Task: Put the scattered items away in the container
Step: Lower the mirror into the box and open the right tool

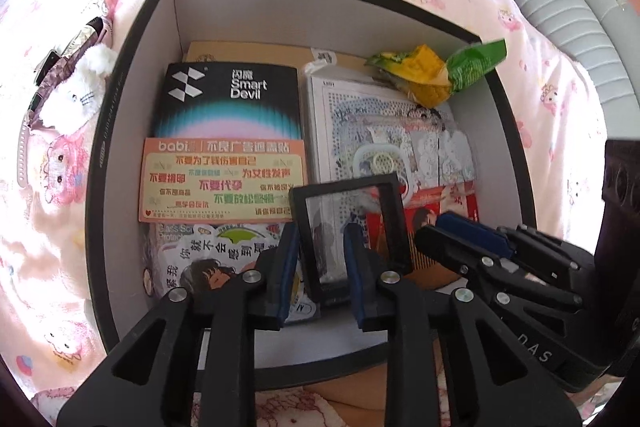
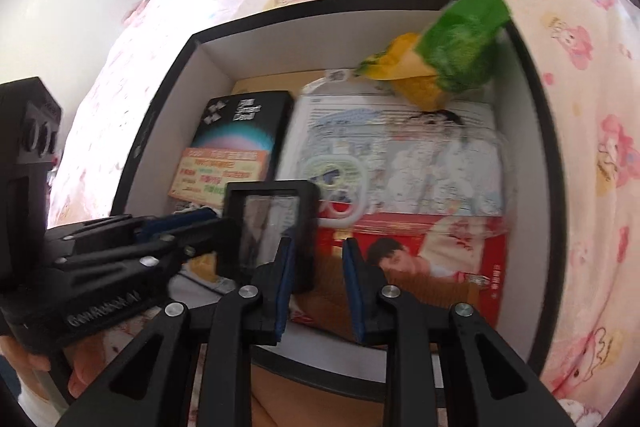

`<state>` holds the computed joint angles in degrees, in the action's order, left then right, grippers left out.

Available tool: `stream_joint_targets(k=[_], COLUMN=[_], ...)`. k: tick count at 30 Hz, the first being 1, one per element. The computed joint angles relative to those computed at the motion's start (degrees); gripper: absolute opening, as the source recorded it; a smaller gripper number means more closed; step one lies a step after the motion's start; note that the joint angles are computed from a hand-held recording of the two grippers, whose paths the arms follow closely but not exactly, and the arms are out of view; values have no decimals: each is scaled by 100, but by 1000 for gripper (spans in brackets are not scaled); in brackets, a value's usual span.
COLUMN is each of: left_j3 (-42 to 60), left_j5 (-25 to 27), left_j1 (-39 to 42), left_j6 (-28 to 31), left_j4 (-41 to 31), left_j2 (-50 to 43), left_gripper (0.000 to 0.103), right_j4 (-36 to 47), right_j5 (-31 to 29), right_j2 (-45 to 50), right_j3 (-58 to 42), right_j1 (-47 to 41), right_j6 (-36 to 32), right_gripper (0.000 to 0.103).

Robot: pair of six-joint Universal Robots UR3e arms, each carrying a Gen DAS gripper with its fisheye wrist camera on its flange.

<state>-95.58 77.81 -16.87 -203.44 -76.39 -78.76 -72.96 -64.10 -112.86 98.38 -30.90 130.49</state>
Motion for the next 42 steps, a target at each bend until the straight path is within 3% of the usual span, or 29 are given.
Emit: stream_joint_targets(k=[4,7,10,17,23,27,30,32,36,39,42], left_j3=[-252,-333,-412,-409,-335,-467,-461,-388,278,492,492], left_j5=[-183,-237,-462,-626,-737,-1056,-1198,-998,421,398,150], left_j1=[295,443,559,458,432,475,437,332,-354,-481,-485], left_j6=[-180,-279,-227,-176,-158,83,185,134,-296,-123,73], left_j4=[390,523,564,977,1060,1148,1171,1142,929,819,789], left_j2=[126,124,70,-115,-263,-208,-214,-229,-740,-938,-935], left_gripper=[29,29,30,31,31,36,36,36,35,35,35], right_j4=[-174,-1576,-2033,-1487,-1298,-445,-989,-1338,-621,-1139,-1100], right_j5=[152,-304,-382,-9,-40,489,550,404,543,320,629], right_j2=[317,550,480,-231,199,78,-313,-290,322,437,737], right_j3=[-41,89,211,725,639,496,735,678,-129,-279,-375], right_j1=[97,798,787,123,447,60,-248,-324,-415,143,218], right_j6=[23,925,960,363,356,-267,-40,455,595,918,875], right_gripper=[22,22,22,22,22,22,22,24,24,26,27])
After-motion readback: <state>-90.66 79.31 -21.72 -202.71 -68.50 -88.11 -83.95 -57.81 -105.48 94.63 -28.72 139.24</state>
